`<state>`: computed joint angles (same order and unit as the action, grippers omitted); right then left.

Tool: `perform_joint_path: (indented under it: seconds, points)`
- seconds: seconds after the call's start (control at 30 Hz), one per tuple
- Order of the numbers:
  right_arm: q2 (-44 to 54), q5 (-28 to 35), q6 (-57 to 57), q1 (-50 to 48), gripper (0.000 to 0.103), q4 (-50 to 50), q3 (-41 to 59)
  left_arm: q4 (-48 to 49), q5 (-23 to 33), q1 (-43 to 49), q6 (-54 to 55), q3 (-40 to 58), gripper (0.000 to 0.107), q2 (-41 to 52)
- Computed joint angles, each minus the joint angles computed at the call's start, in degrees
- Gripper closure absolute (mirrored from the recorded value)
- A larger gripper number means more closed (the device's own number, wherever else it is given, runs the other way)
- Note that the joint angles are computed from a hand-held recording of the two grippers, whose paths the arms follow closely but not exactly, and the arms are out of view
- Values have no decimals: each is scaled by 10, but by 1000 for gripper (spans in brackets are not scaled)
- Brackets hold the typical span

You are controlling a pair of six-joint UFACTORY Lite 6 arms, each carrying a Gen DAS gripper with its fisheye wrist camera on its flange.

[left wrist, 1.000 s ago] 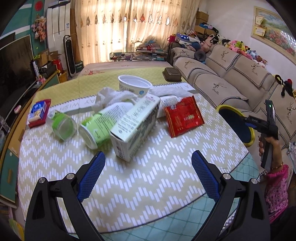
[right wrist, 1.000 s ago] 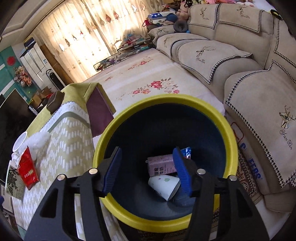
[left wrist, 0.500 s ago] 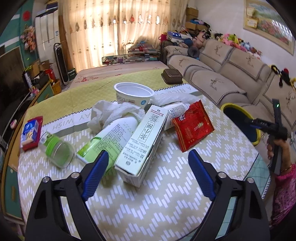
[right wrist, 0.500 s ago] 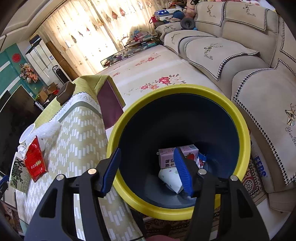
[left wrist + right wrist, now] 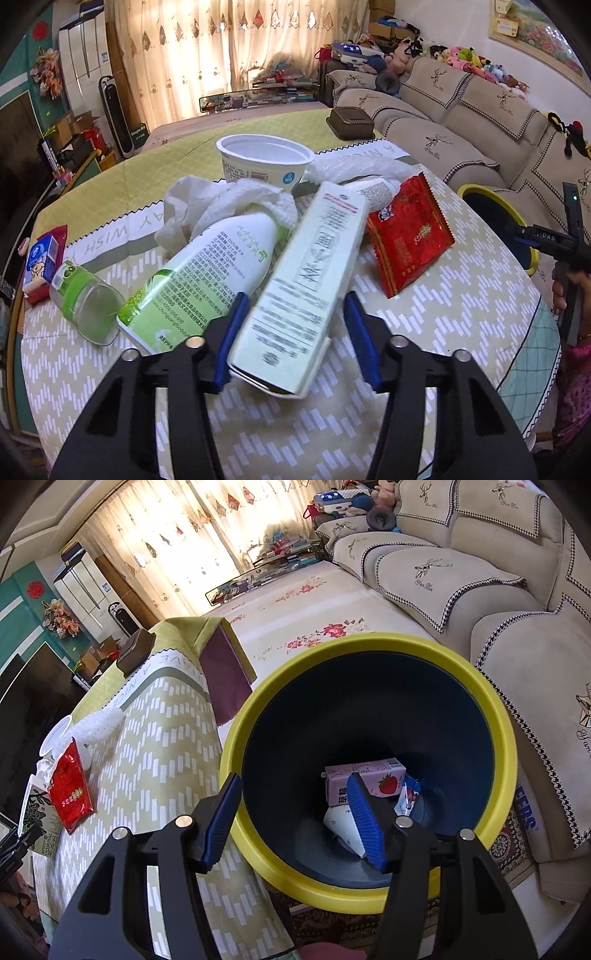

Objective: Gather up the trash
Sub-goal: 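Grasp the white tea carton with the left gripper, then carry the tea carton with the left gripper over the bin and release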

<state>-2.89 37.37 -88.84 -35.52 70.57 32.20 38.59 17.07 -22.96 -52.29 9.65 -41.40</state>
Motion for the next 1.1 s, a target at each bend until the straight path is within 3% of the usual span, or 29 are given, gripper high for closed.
perform_joint_path:
  seconds: [0.13, 0.23, 0.33, 0.43, 0.53, 0.67, 0.77, 1.1]
  points:
    - [2, 6, 0, -1, 46, -5, -1, -28, -20, 10, 24, -7, 75, -2]
    - [-8, 17, -1, -8, 46, -8, -6, 1, 12, -25, -25, -14, 76, -33]
    - [-20, 32, -1, -20, 46, -15, -10, -37, 65, -62, -6, -22, 76, -102]
    - [-39, 51, 0, -39, 46, -25, -18, -10, 155, -153, -77, -9, 76, -153]
    - [-54, 69, -2, -62, 46, -33, -25, 36, 240, -267, -175, 22, 76, -155]
    - [-83, 100, -13, -116, 46, -50, -43, 78, 290, -382, -273, 80, 76, -93]
    - [-99, 129, -27, -166, 46, -69, -51, 95, 269, -414, -301, 129, 76, -20]
    - [-62, 210, -80, -331, 43, -98, 3, 160, 93, -403, -314, 363, 76, 325]
